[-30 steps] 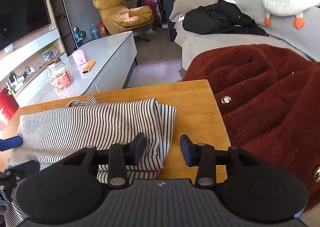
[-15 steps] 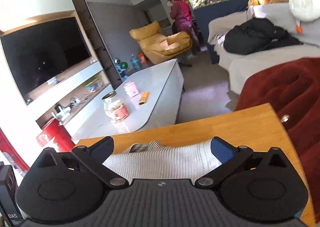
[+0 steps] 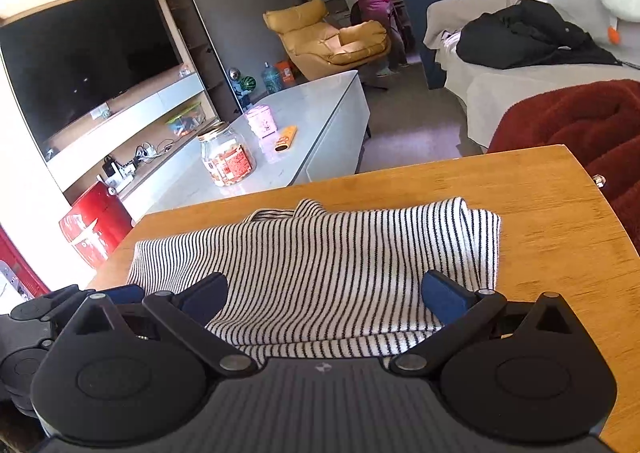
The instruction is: Fold clothes
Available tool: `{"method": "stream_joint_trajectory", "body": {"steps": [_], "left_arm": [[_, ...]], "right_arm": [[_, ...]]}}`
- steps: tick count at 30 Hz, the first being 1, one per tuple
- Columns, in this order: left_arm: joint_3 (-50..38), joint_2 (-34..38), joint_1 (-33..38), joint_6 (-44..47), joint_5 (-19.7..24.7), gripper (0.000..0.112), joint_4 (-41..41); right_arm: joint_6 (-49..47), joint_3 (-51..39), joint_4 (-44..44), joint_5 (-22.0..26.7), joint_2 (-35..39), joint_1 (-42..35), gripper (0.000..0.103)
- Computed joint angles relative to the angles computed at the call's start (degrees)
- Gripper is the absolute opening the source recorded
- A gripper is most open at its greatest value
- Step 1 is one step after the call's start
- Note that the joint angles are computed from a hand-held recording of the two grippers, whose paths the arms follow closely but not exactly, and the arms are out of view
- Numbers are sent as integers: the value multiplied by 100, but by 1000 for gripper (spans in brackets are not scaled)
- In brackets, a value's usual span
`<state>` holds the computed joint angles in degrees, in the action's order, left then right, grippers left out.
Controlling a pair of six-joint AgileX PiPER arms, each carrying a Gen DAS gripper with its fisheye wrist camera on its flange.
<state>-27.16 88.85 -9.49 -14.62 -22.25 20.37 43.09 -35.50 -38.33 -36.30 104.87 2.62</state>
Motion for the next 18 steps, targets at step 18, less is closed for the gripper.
{"method": "stream_joint_trajectory", "body": {"steps": [18], "left_arm": [[45, -59, 41, -104, 6, 103, 87]], "right_arm": [[-1011, -24, 965, 527, -74, 439, 103]]}}
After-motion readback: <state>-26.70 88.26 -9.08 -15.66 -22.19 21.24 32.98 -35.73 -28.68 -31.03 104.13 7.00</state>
